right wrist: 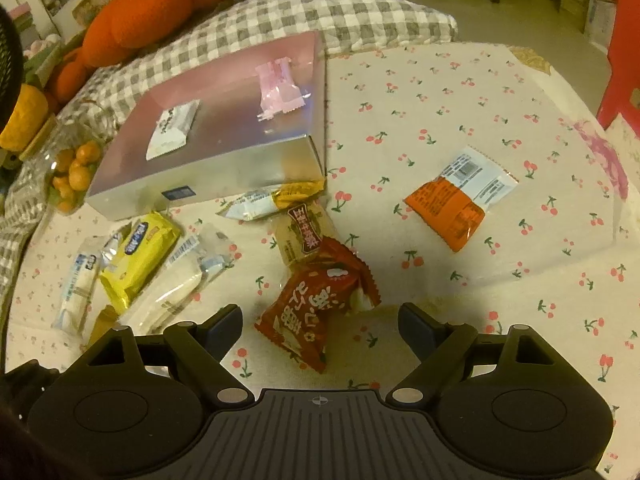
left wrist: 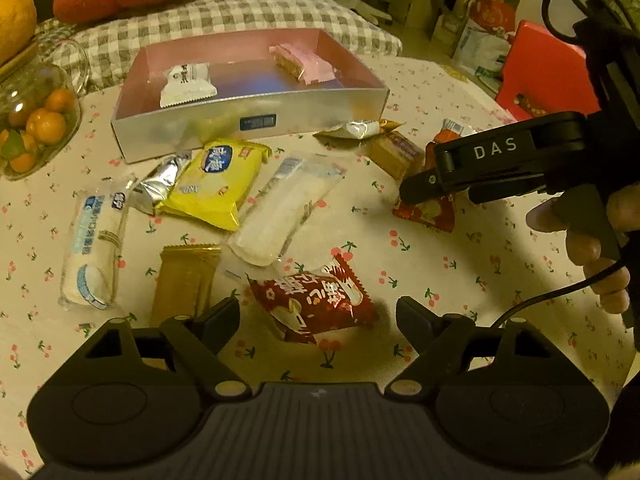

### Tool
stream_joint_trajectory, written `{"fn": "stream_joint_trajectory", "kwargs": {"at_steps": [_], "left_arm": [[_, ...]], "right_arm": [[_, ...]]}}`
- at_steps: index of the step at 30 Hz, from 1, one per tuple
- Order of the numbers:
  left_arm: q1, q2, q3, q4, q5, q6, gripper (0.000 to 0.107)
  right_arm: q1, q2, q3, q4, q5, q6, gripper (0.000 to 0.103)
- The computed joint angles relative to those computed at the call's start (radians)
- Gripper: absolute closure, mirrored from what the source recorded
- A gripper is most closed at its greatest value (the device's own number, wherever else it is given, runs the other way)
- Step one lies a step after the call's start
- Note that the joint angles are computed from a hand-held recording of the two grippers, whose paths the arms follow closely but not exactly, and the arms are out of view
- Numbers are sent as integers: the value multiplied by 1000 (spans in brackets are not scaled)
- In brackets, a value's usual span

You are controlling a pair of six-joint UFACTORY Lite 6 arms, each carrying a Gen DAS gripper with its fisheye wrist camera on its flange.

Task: Organize snacks
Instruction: 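Grasp the red-and-white packet with the left tool while the right tool grasps a small red candy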

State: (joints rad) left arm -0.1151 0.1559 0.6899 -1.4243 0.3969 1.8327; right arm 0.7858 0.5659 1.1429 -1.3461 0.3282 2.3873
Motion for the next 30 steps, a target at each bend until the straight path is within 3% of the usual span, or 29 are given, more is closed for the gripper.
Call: {"fn": "stream_joint_trajectory", "kwargs": {"at_steps": [11, 21, 26, 30], "left_arm": [[-25, -6, -37, -148, -20, 133, 41], [-16, -5, -36, -161, 8, 130, 49], [-6, -8, -37, -156, 21, 116, 55], [5, -12, -36, -142, 30, 97, 61]], "right_arm": [[32, 52, 43, -34, 62, 20, 16], [41, 45, 39, -29, 77, 18, 19], [44, 40, 39, 6, 76, -15, 32], [44, 28, 29, 12, 70, -18, 55]]}}
